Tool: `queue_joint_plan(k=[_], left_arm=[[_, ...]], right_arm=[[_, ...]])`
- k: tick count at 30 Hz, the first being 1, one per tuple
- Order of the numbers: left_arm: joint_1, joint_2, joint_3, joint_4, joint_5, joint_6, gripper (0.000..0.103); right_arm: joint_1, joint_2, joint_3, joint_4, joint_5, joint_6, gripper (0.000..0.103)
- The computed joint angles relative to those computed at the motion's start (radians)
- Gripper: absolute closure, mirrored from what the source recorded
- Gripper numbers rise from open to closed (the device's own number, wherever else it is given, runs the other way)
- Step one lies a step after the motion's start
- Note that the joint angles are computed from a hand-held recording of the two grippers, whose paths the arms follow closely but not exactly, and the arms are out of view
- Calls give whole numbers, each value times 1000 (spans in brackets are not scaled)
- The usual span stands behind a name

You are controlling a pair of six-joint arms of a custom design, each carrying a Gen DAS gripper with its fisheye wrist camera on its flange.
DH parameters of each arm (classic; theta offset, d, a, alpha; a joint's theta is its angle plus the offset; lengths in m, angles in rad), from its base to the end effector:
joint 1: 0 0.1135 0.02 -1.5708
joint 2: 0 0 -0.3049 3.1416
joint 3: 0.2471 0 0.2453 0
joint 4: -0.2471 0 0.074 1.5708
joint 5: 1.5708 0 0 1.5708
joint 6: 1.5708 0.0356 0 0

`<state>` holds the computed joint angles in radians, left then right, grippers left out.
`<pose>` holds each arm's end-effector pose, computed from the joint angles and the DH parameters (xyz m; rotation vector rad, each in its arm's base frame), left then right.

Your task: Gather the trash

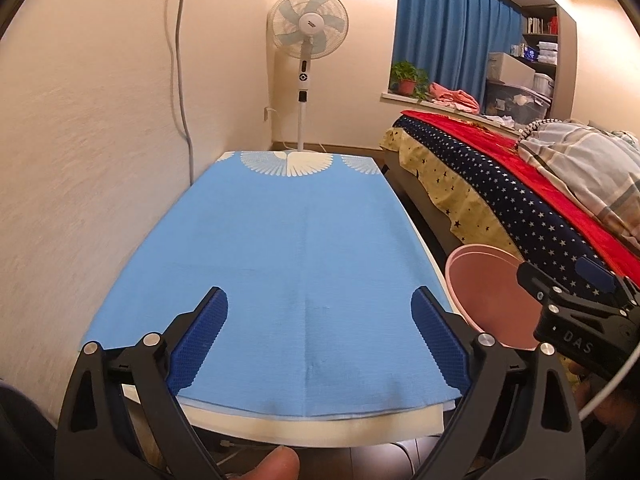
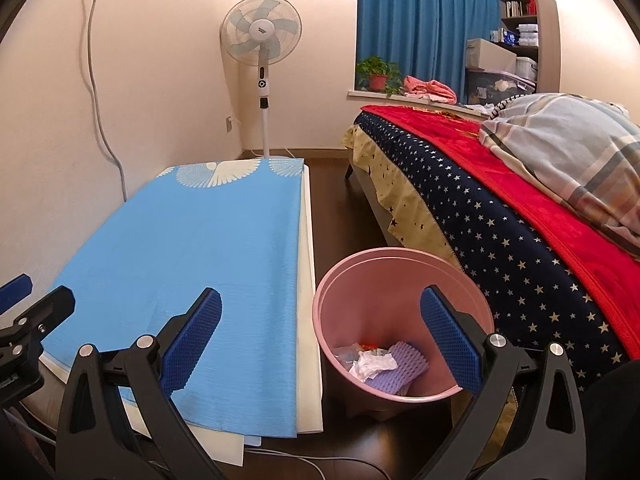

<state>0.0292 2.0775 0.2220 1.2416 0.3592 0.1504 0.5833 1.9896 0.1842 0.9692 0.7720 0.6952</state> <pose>0.2467 -0.0053 0.0731 0.3315 2.1286 -0.2881 0.1921 0.0970 0.0729 0.4480 2.0908 -0.2041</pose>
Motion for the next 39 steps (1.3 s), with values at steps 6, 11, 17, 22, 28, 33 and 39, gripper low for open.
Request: queue_joint_plan(k=[6, 11, 17, 22, 28, 33, 39], left_arm=[[-8, 28, -2, 38, -11, -19, 13], [-14, 29, 16, 21, -22, -26, 10], [-24, 24, 38, 2, -33, -42, 9], [-43, 30, 41, 6, -50, -49, 8], [-44, 35, 33, 25, -58, -65, 8], [-51, 40, 32, 29, -65, -64, 8], [-51, 38, 34, 24, -66, -64, 8]], right_arm=[[-6, 11, 21, -18, -10, 2, 5], [-9, 15, 26, -23, -13, 4, 5], [-19, 15, 22, -17, -14, -2, 5], [-19, 12, 22, -21, -12, 2, 5], [-20, 8, 20, -23, -6, 2, 5], [-21, 8, 20, -23, -7, 2, 5], [-22, 9, 19, -19, -7, 1, 5]])
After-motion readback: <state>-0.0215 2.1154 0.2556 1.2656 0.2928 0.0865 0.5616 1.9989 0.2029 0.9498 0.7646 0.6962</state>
